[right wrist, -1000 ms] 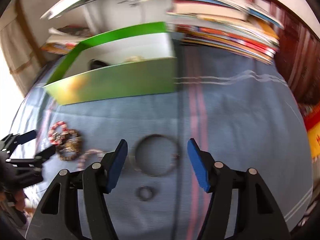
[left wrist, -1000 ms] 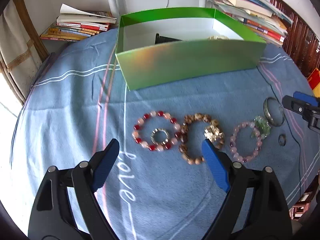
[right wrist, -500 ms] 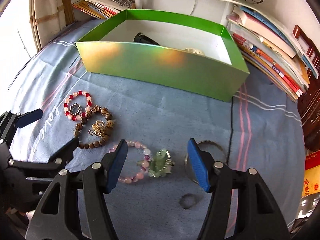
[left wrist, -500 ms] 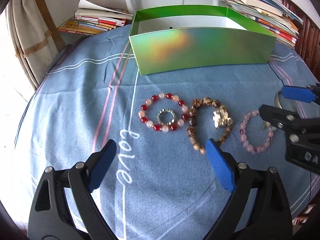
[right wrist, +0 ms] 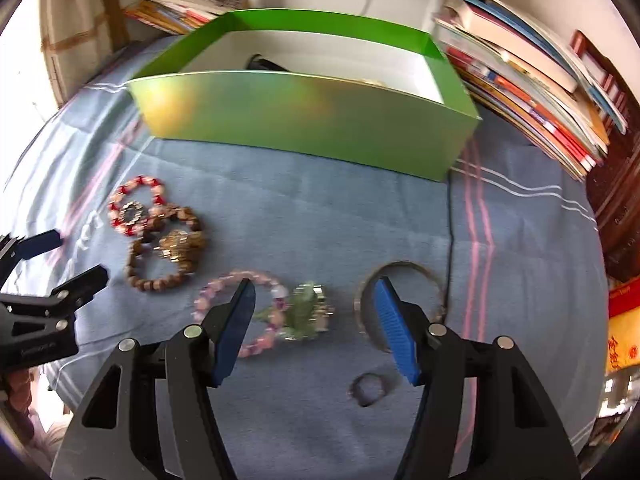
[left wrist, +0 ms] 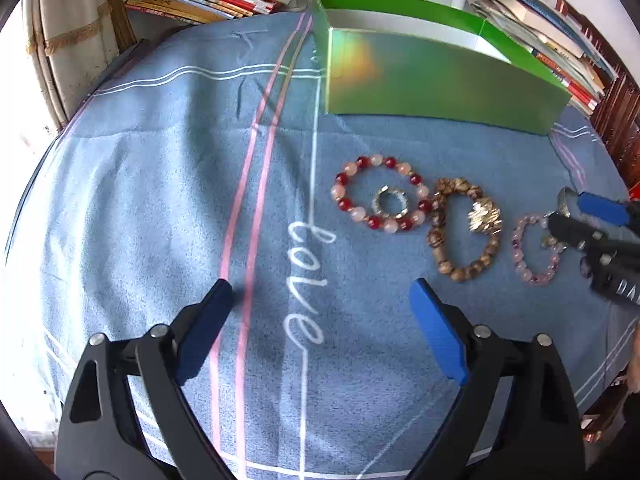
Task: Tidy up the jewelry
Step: 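Grasp the pink bead bracelet with the right gripper while the left gripper approaches the brown bracelet, then grasp the brown wooden bead bracelet with the left gripper while the right gripper lifts the pink bracelet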
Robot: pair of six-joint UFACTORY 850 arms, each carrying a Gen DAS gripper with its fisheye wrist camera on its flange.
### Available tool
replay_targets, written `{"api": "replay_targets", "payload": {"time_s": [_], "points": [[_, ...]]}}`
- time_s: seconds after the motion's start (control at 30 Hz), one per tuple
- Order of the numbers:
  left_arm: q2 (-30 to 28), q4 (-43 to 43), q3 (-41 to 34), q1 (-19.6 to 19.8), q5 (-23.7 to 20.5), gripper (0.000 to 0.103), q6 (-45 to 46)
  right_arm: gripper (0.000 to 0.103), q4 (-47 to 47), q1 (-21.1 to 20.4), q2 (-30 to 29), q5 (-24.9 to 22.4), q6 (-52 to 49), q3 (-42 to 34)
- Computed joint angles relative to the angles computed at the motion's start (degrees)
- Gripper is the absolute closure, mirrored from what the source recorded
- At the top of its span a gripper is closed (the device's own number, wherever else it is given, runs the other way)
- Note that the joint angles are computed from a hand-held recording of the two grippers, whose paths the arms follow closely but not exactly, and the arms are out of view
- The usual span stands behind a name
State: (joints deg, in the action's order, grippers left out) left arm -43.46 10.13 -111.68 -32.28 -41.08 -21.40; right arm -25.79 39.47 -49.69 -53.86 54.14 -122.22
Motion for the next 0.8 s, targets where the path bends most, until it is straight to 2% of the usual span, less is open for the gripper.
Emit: {"api": "replay_targets", "payload": {"time_s": [0.03, 0.13, 0.2, 0.3, 0.5, 0.57, 0.8], "points": [[-0.44, -1.59, -0.93, 0.34, -0.08, 0.018, 1.68, 0.042, 0.38, 0.10, -0.44, -0.04, -0.75, -0.64], [-1.01, -6.17, -2.24, 0.12, -0.06, 0.022, 5.82, 0.069, 2.17, 0.27, -2.73, -1.14, -4.24, -3.72], [-2.44, -8.89, -4.52, 0.17, -1.24, 0.024, 8.32, 0.074, 2.36, 0.37, -3.02, -0.77, -4.97, -3.89], [-3.23, -8.06, -5.59, -0.64, -1.78, 0.027, 7.33, 0.085, 3.27, 0.01, -0.76, 3.04, -4.65, -0.46], [-5.75, -9.98, -9.76, -1.01, -2.87, 0.046, 9.51, 0.089, 1.34, -0.61, 2.97, 5.13, -0.55, 4.52], [-8.08, -9.65, -13.70, -1.52, -5.03, 0.048, 9.48, 0.090, 0.22, -0.98, 4.81, 6.31, 1.50, 7.03], [-8.88, -11.03, -15.23, -1.67, -6.29, 0.046, 10.76, 0.089, -3.36, -2.27, 9.24, 7.68, 8.89, 13.33]]}}
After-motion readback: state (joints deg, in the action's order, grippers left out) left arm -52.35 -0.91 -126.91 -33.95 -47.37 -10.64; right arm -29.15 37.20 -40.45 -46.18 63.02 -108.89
